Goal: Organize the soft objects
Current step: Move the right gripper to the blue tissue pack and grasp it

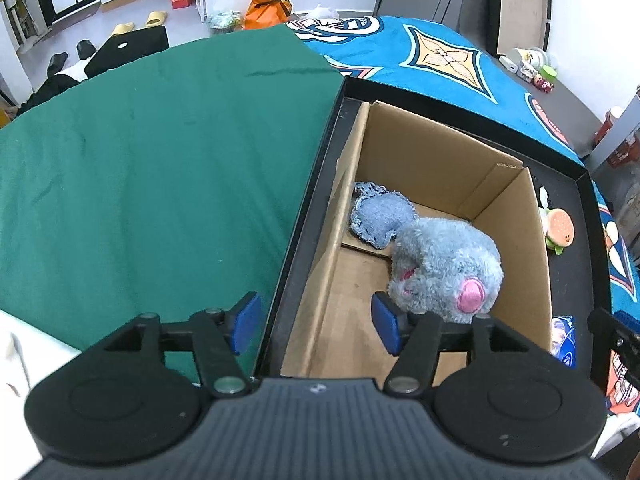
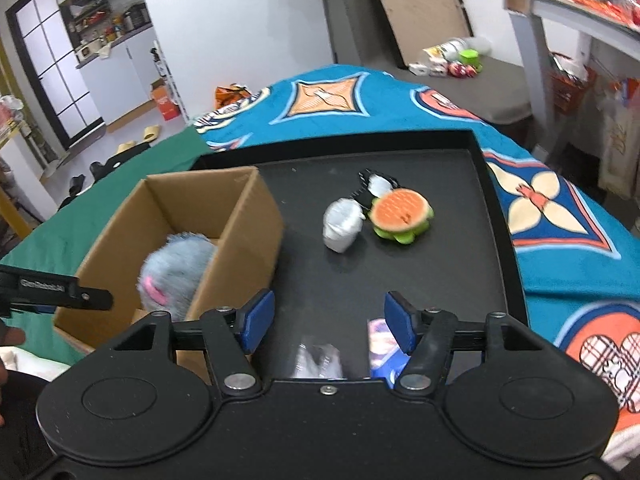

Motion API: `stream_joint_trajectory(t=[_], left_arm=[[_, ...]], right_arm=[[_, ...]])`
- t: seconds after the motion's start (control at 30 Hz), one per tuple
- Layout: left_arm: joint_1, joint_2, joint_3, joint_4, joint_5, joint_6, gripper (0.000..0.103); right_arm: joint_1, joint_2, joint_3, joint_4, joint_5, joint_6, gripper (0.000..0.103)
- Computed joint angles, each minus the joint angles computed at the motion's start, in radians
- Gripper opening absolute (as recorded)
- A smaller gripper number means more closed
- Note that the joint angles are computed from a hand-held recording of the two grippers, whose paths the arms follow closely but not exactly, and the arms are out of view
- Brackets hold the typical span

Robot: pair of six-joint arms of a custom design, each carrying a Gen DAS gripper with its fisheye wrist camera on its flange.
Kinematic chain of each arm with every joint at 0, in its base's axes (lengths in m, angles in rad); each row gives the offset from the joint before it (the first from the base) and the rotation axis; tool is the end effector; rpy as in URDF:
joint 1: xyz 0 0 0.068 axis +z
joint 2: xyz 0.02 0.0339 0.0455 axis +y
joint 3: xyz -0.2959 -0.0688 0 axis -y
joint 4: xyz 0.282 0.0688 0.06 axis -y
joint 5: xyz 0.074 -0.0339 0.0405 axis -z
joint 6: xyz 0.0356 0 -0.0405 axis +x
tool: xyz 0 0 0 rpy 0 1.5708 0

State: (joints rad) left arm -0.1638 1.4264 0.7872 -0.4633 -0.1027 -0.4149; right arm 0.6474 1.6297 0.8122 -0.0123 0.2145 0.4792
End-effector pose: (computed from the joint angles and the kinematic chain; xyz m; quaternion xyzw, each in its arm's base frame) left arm 0.2857 -0.0435 0.1886 -0.1335 0.9623 -0.0183 0.2363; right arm 0.2818 0.2035 0.1640 -0.0392 0.9268 0.1079 0.3577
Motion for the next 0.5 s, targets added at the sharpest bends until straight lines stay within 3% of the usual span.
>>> stream_joint_trajectory(t=[0.2,0.5], left_arm=[[-0.036,0.005,0.017,-0.023,-0.052,0.005,0.070],[-0.082,0.029,0.052,-0.069,-0.118,0.002,0.071]], right_arm=[[-0.039,0.027,-0.035,0.019,-0.023,0.019,0.064],[-0.105,0.067,-0.072,0.059,-0.073,0.023,0.064]])
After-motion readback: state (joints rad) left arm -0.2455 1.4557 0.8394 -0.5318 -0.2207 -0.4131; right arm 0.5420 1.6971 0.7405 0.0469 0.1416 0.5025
